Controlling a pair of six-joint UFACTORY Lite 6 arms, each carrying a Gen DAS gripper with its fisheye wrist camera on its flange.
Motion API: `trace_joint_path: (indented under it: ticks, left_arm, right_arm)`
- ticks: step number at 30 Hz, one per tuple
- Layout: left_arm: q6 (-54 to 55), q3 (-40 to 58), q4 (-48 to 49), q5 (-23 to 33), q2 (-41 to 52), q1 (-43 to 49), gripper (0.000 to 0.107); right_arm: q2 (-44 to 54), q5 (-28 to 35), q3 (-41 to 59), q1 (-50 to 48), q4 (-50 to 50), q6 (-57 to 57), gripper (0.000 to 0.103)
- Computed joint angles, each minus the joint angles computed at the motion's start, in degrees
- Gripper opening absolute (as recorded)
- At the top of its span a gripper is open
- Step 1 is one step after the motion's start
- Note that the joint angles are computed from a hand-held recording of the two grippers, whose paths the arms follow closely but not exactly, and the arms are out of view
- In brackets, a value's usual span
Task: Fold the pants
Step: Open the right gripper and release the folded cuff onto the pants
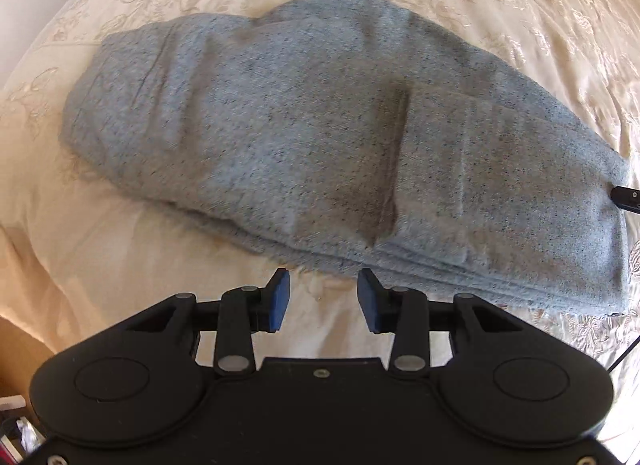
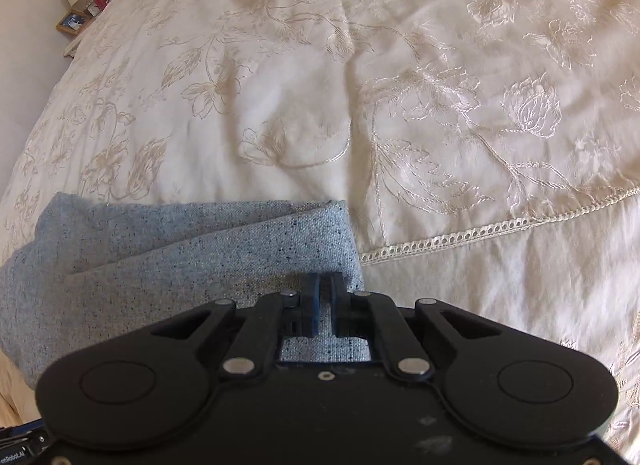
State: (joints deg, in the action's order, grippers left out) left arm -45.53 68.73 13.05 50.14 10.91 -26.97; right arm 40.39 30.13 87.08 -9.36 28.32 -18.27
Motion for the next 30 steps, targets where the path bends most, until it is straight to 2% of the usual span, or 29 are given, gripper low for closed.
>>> trace_joint_path:
  ticks: [2, 8, 15, 20, 24, 27, 30]
  left_arm:
    - [-0.7, -2.9, 0.5, 0.9, -3.2, 1.6, 0.049]
    - [1.3, -8.3, 2.3, 1.8, -8.4, 9.8, 0.049]
    - [12.8, -8.6, 1.4, -3.3, -7.6, 21.3, 0.049]
    - [27.1, -5.1, -3.6, -6.1, -4.8, 28.1, 0.049]
    - [39.5, -2.4, -9.2, -7.1, -2.5, 33.9, 0.048]
    - [47.6, -0.1, -12.1, -7.2, -0.4, 38.0, 0.048]
    - [55.0, 2.6, -15.5, -7.0, 2.6, 42.4, 0.048]
  right_arm:
    - [-3.6, -0.6, -4.0, 0.0, 2.6, -3.2, 0.012]
    - [-15.2, -1.8, -16.6, 1.6, 10.5, -7.7, 0.012]
    - [-24.6, -5.0, -24.8, 15.1, 15.4, -6.8, 0.012]
    - [-21.3, -8.1, -20.2, 29.9, 9.6, 6.8, 0.012]
    - [-13.7, -10.7, -11.4, 39.1, -1.2, 23.1, 0.012]
    - [-8.2, -10.2, -5.2, 42.8, -12.5, 38.2, 0.012]
    - [-3.2, -7.7, -1.2, 45.5, -18.6, 48.7, 0.012]
